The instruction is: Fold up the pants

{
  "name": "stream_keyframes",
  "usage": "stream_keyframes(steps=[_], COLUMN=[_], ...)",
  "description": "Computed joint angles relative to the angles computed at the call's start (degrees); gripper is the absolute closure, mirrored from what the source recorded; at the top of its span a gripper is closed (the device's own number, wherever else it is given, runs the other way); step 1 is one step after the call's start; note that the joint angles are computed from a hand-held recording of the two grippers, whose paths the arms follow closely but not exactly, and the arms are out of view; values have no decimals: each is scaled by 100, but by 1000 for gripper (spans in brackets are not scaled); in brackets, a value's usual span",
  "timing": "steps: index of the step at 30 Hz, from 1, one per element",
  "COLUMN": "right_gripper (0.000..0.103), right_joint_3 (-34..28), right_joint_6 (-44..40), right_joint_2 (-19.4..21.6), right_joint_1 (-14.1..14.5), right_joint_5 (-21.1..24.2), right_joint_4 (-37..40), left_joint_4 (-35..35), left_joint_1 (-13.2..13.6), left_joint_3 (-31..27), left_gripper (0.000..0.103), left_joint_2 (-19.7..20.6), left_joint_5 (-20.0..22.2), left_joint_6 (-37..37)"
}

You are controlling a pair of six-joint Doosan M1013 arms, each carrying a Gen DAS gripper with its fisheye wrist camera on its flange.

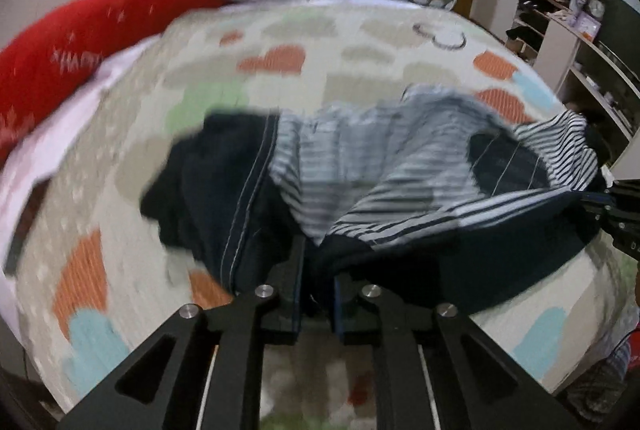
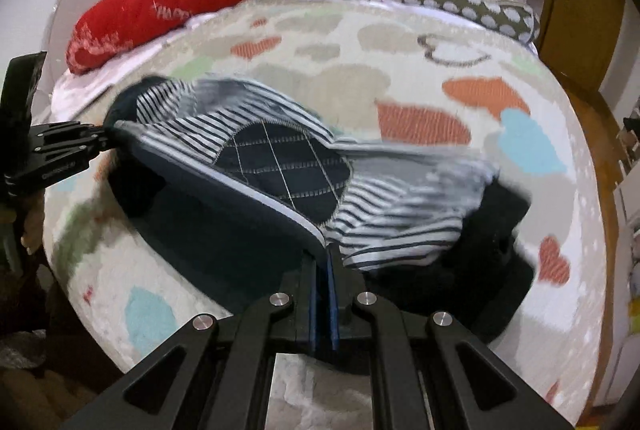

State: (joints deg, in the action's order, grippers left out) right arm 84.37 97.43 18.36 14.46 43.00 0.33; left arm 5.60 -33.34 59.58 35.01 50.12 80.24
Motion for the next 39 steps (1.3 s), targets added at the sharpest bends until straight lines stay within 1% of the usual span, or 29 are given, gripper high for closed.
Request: stream_keyframes(steps=[2,4,5,6,7,8,10,12,13,14,15,16,17,18,19,21,22,24,25,26,27,29,31,33,34,35,36,37,39], right_gripper=[96,93,92,87,80,75,56,52,52,52,52,52,52,52,52,53,55,55,55,55,55,55,55,55,58,61,66,70,70], right_joint_3=[99,185,214,240,263,288,395,543,613,676,687,678,644,590,490,275,89,-239,-447,-661,-840,-1174,-1472,-1725,-1720,-1604,-1429,-1217,-751], right_joint_6=[205,397,475,519,548,565,656,825,839,866,942,1067,1087,1033,882,548,374,199,-57,-286,-457,-559,-543,-164,-36,-105,-298,-298,-61], right_joint_2=[-16,-53,-76,-104,-134,-165,-288,-464,-564,-658,-706,-746,-753,-733,-670,-498,-341,-61,125,315,481,785,1073,1328,1358,1331,1262,1141,821], right_joint_1=[38,75,85,87,81,74,61,51,21,-16,-33,-59,-98,-123,-168,-212,-198,-156,-153,-162,-170,-153,-122,-88,-110,-164,-248,-341,-536], right_joint_5=[-76,-176,-195,-203,-212,-228,-307,-437,-525,-635,-702,-805,-916,-955,-987,-1025,-971,-802,-658,-489,-349,-133,73,330,343,247,131,-4,-361], right_joint_4=[-151,-341,-397,-406,-394,-369,-372,-451,-376,-294,-286,-286,-164,-4,357,1043,1348,1645,2039,2458,2812,3193,3302,3001,2954,3143,3481,3602,3516], left_joint_4=[-16,-37,-58,-79,-89,-123,-394,-870,-1008,-1080,-1143,-1112,-987,-966,-956,-661,-333,306,539,532,394,-63,-156,99,179,243,275,301,262], left_joint_1=[2,8,15,24,31,48,106,196,228,248,269,278,275,280,298,311,299,262,246,267,306,426,450,386,365,347,339,330,337], left_joint_3=[191,295,361,431,512,623,731,817,788,735,645,514,351,251,44,-345,-593,-927,-904,-852,-794,-603,-484,-507,-516,-494,-504,-482,-504], left_gripper=[88,82,72,59,53,50,50,50,49,44,35,29,28,28,28,28,28,28,28,27,24,23,23,22,22,22,22,22,21], left_joint_2=[-110,-207,-275,-344,-418,-520,-654,-789,-802,-787,-742,-658,-534,-449,-277,45,248,530,543,536,519,448,393,403,410,404,413,403,416], left_joint_5=[-122,-174,-201,-236,-282,-371,-435,-624,-691,-710,-733,-733,-741,-734,-625,-274,50,639,662,635,581,364,205,284,304,287,290,274,267], left_joint_6=[21,57,46,22,-4,-23,118,352,385,389,340,181,-71,-150,-277,-742,-1077,-1667,-1847,-1925,-1934,-1936,-1919,-1964,-1986,-2001,-2008,-2026,-2028])
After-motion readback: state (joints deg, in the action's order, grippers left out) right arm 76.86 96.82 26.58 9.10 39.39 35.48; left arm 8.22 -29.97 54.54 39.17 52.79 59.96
